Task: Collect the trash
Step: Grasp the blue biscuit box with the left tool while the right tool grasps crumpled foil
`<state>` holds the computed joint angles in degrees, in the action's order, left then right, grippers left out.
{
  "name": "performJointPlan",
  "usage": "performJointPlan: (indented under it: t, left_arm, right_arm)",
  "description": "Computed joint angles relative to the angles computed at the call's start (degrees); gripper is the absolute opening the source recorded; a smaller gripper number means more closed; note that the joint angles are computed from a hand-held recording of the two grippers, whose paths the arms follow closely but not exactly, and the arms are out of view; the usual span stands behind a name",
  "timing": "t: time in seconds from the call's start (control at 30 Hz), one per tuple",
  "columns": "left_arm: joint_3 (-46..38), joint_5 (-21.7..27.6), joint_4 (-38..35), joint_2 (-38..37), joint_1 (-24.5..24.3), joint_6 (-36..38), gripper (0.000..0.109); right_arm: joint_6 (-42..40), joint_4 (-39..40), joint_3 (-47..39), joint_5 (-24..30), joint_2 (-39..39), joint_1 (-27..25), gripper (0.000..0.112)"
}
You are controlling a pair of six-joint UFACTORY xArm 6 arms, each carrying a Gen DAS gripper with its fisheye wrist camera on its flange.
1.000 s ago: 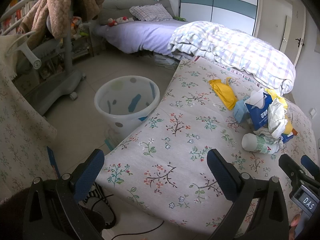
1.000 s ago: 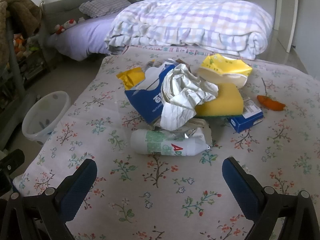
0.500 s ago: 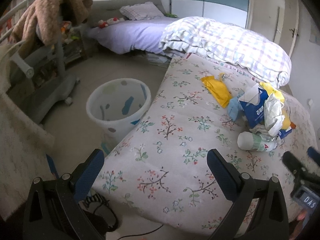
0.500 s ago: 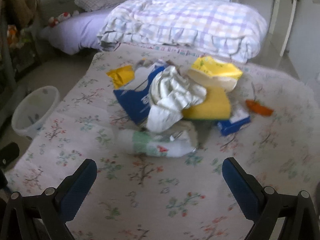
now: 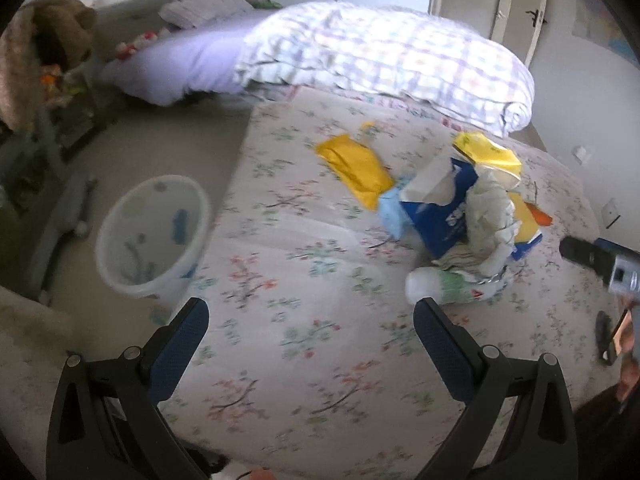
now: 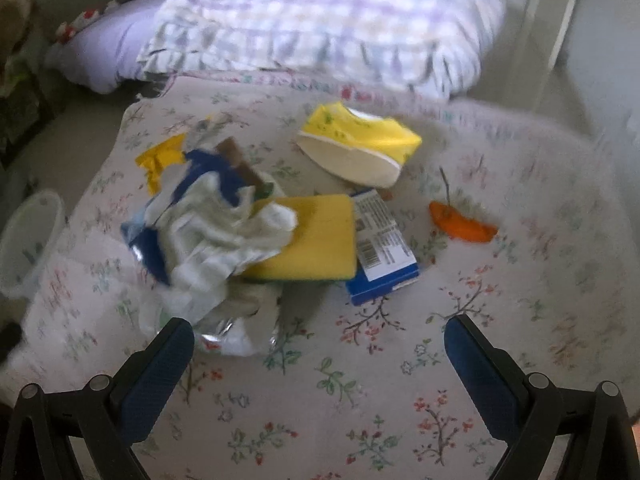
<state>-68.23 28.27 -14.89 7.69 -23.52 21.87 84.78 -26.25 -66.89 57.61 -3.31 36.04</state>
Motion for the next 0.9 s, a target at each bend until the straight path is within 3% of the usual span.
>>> performJointPlan:
  t: [0.07, 0.2, 0.37, 0.53, 0.67, 0.83, 0.9]
  left_arm:
    - [-2.86, 2.18, -1.68, 2.01, -1.03, 1.59, 0.103]
    - [-10.44, 9.31, -11.90, 6.46, -2.37, 7.88, 0.103]
    - [-16.45, 7.51, -15.75, 11.41, -4.35, 12.44, 0.101]
    - [-25.64, 10.92, -14.31, 18.53, -2.17, 4.17, 0.095]
    - [-28.00, 11.50, -14.11, 20.14, -0.45, 1.56, 0.095]
    - [-28.64, 12.63, -14.80, 21.06, 0.34, 1.86, 0.095]
    - [-28.04, 12.59, -15.36, 20.98, 0.16, 3.02, 0.095]
  right_arm:
    - [-1.18, 1.54, 1.77, -0.56, -1.30, -2.38, 0.103]
    - [-1.35, 0.78, 5.29, -2.12, -3.51, -5.20, 0.103]
    - [-1.21, 3.55, 10.73, -11.34, -5.94, -8.34, 0.103]
    - [-3.94, 2.25, 7.41, -16.53, -2.71, -7.58, 0.102]
    - [-9.47, 5.66, 2.50, -20.50, 3.13, -6.39, 0.095]
    - [-13.14, 6.85, -3.98, -19.25, 10.30, -5.69, 0.086]
    - [-13.72, 7.90, -4.10, -20.29, 11.40, -6.04, 0.066]
